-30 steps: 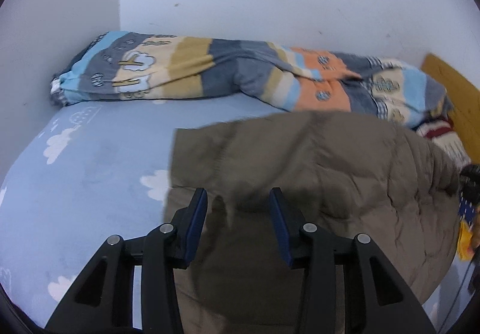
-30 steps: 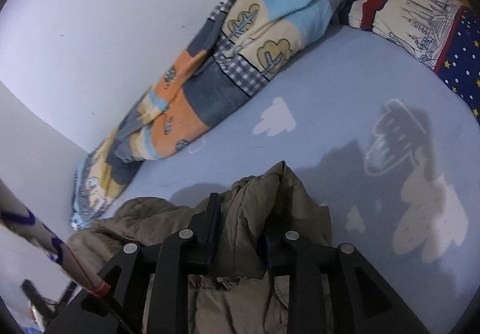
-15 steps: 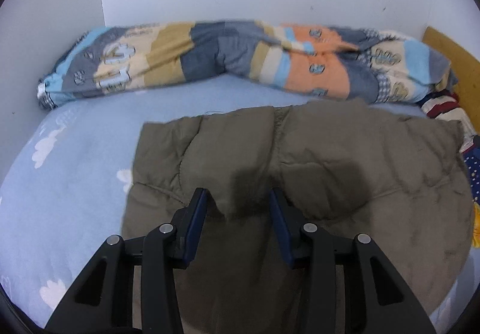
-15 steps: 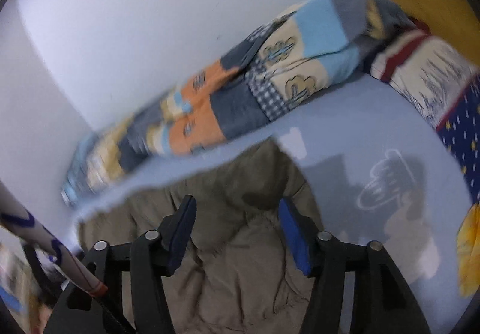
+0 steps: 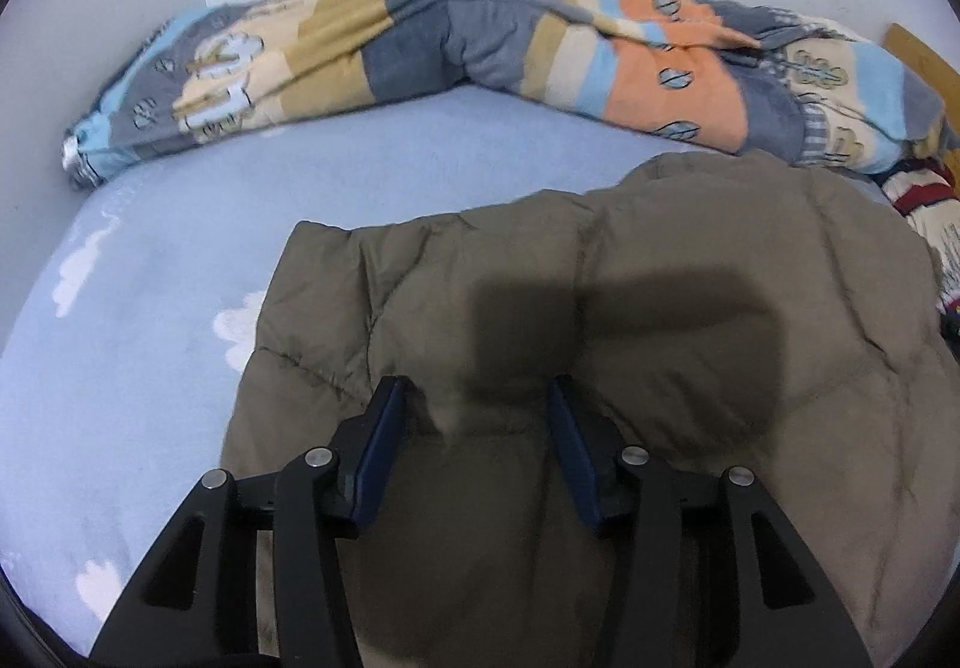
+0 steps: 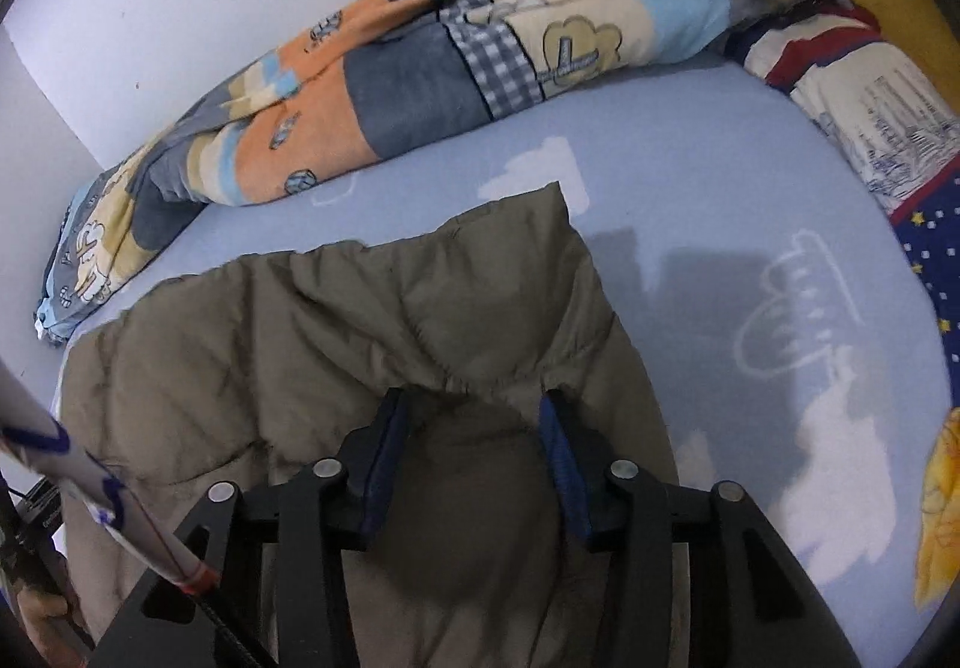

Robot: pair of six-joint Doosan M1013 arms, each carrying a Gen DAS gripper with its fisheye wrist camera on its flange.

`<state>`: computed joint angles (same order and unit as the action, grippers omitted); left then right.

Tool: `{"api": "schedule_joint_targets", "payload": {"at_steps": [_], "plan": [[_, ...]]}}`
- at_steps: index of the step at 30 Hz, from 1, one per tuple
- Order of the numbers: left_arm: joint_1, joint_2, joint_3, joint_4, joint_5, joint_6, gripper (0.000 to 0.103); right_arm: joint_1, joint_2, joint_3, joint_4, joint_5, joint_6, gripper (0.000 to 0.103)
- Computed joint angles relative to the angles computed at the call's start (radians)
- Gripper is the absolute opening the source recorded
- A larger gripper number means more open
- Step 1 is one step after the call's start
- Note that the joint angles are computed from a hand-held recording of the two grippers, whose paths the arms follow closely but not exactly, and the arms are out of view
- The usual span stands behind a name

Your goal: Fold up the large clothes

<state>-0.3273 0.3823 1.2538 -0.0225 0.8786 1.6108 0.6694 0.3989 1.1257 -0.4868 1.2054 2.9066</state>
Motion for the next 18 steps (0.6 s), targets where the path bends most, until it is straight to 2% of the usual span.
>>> {"api": "schedule_joint_targets", "payload": {"at_steps": [7,9,12,15,18], "plan": [[0.022,-0.160,0.158,-0.136,-0.083,0.077,0.049,0.127,-0.051,0.012,-0.157,-0.028,0.109,0.049],[0.020,-0.197,0.197,-0.139,-0.099,0.081,0.049,0.168,-0.055,0.013,-0.178,-0.029,0.150,0.049],[0.016,-0.259,0.271,-0.095,-0.125,0.023,0.052,0.227,-0.045,0.002,-0.228,0.023,0.201,0.049],[0.010,-0.290,0.320,-0.061,-0.136,-0.057,0.052,0.255,-0.043,0.020,-0.222,0.022,0.264,0.049],[0.005,-0.286,0.334,-0.076,-0.136,-0.059,0.053,0.255,-0.028,0.019,-0.186,0.007,0.276,0.049]]}}
